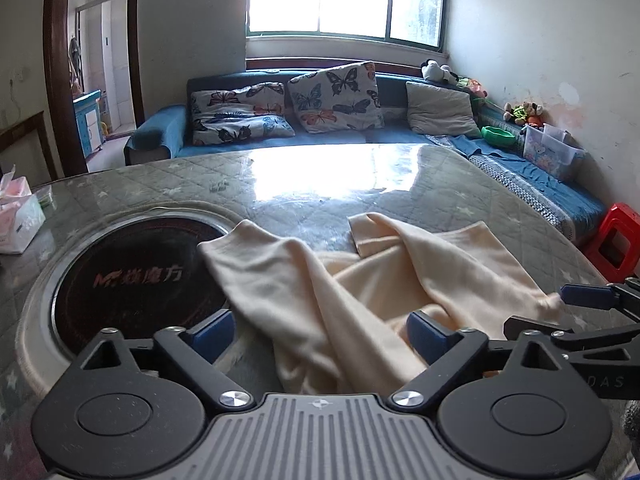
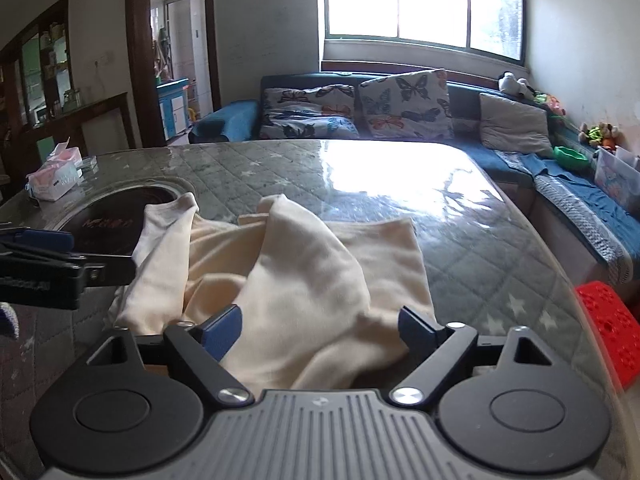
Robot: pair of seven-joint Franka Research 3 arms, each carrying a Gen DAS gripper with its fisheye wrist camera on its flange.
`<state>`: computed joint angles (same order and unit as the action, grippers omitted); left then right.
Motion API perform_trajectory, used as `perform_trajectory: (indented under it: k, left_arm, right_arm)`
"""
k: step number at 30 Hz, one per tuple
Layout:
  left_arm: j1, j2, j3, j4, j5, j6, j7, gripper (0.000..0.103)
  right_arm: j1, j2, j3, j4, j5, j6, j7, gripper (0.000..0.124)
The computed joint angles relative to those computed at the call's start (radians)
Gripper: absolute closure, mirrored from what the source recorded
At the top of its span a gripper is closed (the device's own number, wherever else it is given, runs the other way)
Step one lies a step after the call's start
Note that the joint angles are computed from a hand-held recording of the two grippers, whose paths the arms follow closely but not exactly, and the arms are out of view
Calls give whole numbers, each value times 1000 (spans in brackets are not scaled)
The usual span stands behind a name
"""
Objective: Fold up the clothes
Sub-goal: 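Grasp the sweatshirt edge with the left tool while the right tool grasps beside it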
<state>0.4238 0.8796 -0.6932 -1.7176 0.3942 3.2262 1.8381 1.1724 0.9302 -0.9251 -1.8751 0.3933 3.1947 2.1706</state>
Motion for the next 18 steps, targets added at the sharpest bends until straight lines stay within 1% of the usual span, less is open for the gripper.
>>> perform_trajectory:
  k: [2, 4, 6, 9, 10, 12, 15, 16, 17, 18]
  left_arm:
    - [-27, 26, 6, 57, -11, -39, 4, 15]
    - [-79, 41, 45, 111, -37, -56, 4, 18]
    - [-109, 65, 59, 164, -59, -77, 21, 19]
    - [-156, 92, 88, 237, -99, -118, 44, 19]
    - [-172, 101, 97, 261, -113, -133, 51, 21]
    - [-196, 115, 115, 302, -143, -163, 62, 22]
    - [-220, 131, 132, 347, -187, -201, 80, 35]
    - [-225, 134, 136, 355, -201, -212, 88, 43]
    - [-228, 139, 137, 365, -213, -224, 100, 47]
    - [-230, 142, 138, 371, -226, -233, 111, 54]
  right_arm:
    - [-50, -3, 29, 38, -15, -3, -18, 41]
    - [-106, -9, 68, 80, -35, -8, -38, 43]
    - [-174, -9, 112, 137, -62, -21, -60, 45]
    - [-254, -1, 165, 213, -106, -35, -78, 46]
    - [-282, 3, 186, 240, -121, -40, -85, 48]
    - [-351, 18, 238, 314, -154, -57, -98, 49]
    - [-449, 43, 320, 421, -206, -82, -118, 50]
    - [-474, 55, 340, 457, -221, -97, -119, 51]
    - [-499, 69, 359, 494, -237, -113, -119, 51]
    - [-523, 84, 379, 532, -251, -130, -119, 53]
